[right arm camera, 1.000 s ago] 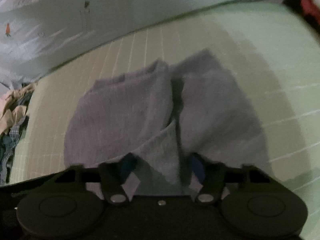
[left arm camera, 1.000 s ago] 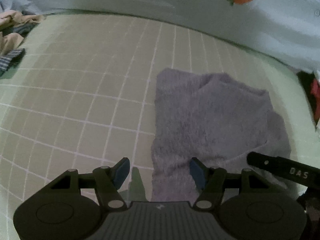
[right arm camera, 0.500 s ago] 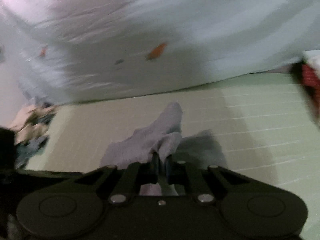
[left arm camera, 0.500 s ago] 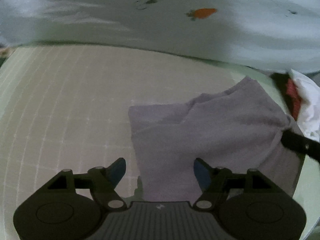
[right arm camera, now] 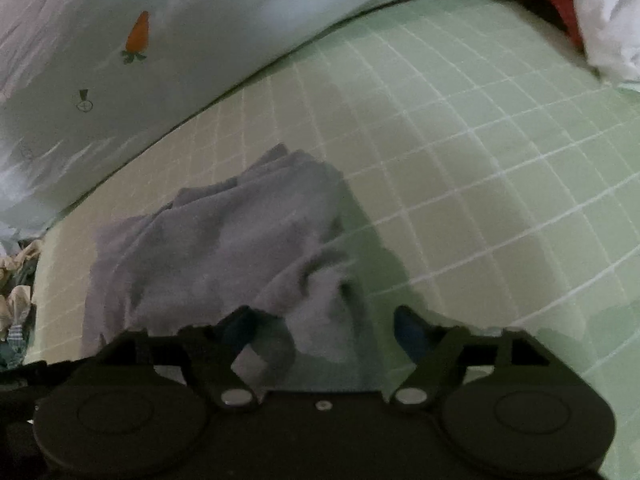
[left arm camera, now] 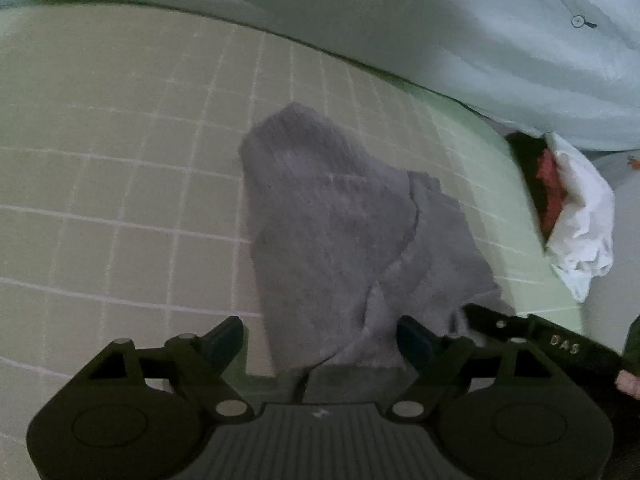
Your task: Fold clothes
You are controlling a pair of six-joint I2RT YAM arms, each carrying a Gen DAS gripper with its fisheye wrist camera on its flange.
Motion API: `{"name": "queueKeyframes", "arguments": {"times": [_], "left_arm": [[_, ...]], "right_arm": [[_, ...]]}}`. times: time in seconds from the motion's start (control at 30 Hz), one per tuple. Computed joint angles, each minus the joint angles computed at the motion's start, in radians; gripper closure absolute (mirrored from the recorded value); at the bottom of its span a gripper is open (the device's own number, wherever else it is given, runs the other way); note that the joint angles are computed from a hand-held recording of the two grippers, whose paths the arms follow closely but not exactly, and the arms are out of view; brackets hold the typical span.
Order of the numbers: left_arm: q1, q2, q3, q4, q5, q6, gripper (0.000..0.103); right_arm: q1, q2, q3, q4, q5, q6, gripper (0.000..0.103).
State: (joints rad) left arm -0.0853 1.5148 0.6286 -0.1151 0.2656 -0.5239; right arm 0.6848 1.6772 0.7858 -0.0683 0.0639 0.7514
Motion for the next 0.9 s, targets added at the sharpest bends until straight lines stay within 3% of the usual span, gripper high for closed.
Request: {"name": "queueKeyframes", "arguments": {"times": [0.07, 0.1, 0.13, 0.17, 0.23, 0.3, 0.43, 0.53, 0.77, 0.9], "left_arm": [[0.006, 0.021, -0.003, 0.039, 0.045, -0.011, 0.034], [0.003, 0.024, 0.001, 0.045, 0.054, -0.019, 0.046], [-0.001, 0.026, 0.004, 0.051, 0.064, -0.027, 0.055], [-0.004, 0.028, 0.007, 0.058, 0.074, -0.035, 0.06], [-0.029, 0.016, 0.026, 0.046, 0.078, -0.037, 0.074], [-0.061, -0.001, 0.053, 0.023, 0.077, -0.034, 0.078], [-0.152, -0.061, 0.084, -0.007, 0.056, -0.047, 0.079], [-0.245, -0.106, 0.095, -0.009, 0.013, -0.087, 0.079], [-0.516, -0.117, 0.136, 0.012, -0.154, -0.209, 0.079], [-0.67, 0.005, 0.23, 0.052, -0.271, -0.299, 0.079]], "right_arm": [[0.03, 0.046, 0.042, 0.002, 0.026, 0.014, 0.017], [0.042, 0.053, 0.049, 0.002, 0.029, 0.021, 0.023], [0.043, 0.046, 0.049, 0.013, 0.009, 0.026, 0.035], [0.052, 0.055, 0.073, -0.015, -0.002, 0.042, 0.065], [0.073, 0.058, 0.108, -0.061, -0.001, 0.056, 0.077], [0.099, 0.036, 0.121, -0.092, 0.028, 0.049, 0.085], [0.152, -0.117, 0.072, -0.108, 0.094, 0.092, 0.088], [0.202, -0.227, 0.05, -0.202, 0.213, 0.08, 0.088], [0.171, -0.585, -0.147, -0.295, 0.263, 0.157, 0.088], [0.058, -0.806, -0.233, -0.402, 0.222, 0.066, 0.088]]}}
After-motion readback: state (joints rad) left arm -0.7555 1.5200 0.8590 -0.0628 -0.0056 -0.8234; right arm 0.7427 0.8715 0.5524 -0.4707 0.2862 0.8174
